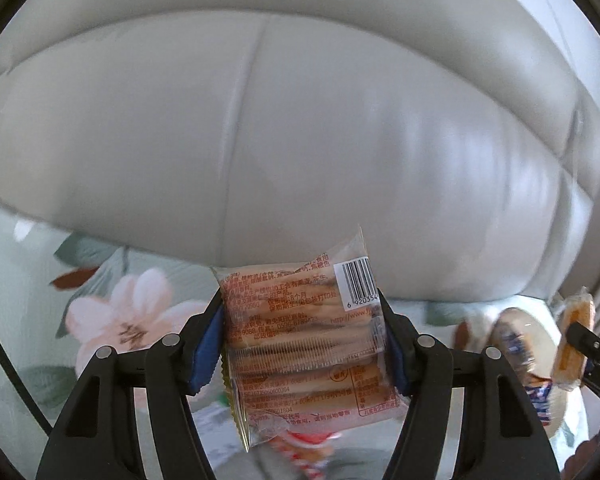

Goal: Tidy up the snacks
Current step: 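Carry both packs over the gold bowl and open both grippers to drop them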

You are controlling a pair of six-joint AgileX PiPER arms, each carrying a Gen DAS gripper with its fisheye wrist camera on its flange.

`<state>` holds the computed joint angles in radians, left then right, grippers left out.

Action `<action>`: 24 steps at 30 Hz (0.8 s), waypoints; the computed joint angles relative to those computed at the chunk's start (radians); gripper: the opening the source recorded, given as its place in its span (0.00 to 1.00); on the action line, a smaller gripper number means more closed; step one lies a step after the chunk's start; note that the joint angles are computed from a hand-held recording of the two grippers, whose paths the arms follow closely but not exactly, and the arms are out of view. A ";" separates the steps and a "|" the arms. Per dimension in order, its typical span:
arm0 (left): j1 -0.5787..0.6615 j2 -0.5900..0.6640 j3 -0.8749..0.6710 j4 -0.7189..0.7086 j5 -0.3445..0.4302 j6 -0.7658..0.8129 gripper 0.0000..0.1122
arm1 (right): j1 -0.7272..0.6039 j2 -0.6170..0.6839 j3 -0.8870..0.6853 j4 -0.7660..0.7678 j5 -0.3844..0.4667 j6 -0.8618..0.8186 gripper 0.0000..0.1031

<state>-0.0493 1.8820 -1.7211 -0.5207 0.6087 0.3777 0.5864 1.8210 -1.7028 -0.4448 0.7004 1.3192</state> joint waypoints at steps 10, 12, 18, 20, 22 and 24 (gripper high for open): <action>-0.258 0.015 -0.161 0.078 0.103 -0.139 0.57 | -0.166 -0.213 0.202 0.130 -0.017 -0.038 0.47; -0.308 0.028 -0.172 0.079 0.111 -0.147 0.57 | -0.203 -0.272 0.290 0.142 -0.058 -0.005 0.47; -0.449 0.064 -0.194 0.118 0.145 -0.171 0.62 | -0.281 -0.396 0.484 0.144 -0.160 0.089 0.47; -0.465 0.108 -0.255 0.056 0.222 -0.128 0.78 | -0.291 -0.408 0.493 0.121 -0.120 0.119 0.68; -0.483 0.139 -0.305 0.069 0.280 -0.141 0.92 | -0.308 -0.419 0.515 0.139 -0.121 0.163 1.00; -0.497 0.138 -0.304 0.111 0.278 -0.182 0.91 | -0.332 -0.455 0.570 0.161 -0.148 0.220 1.00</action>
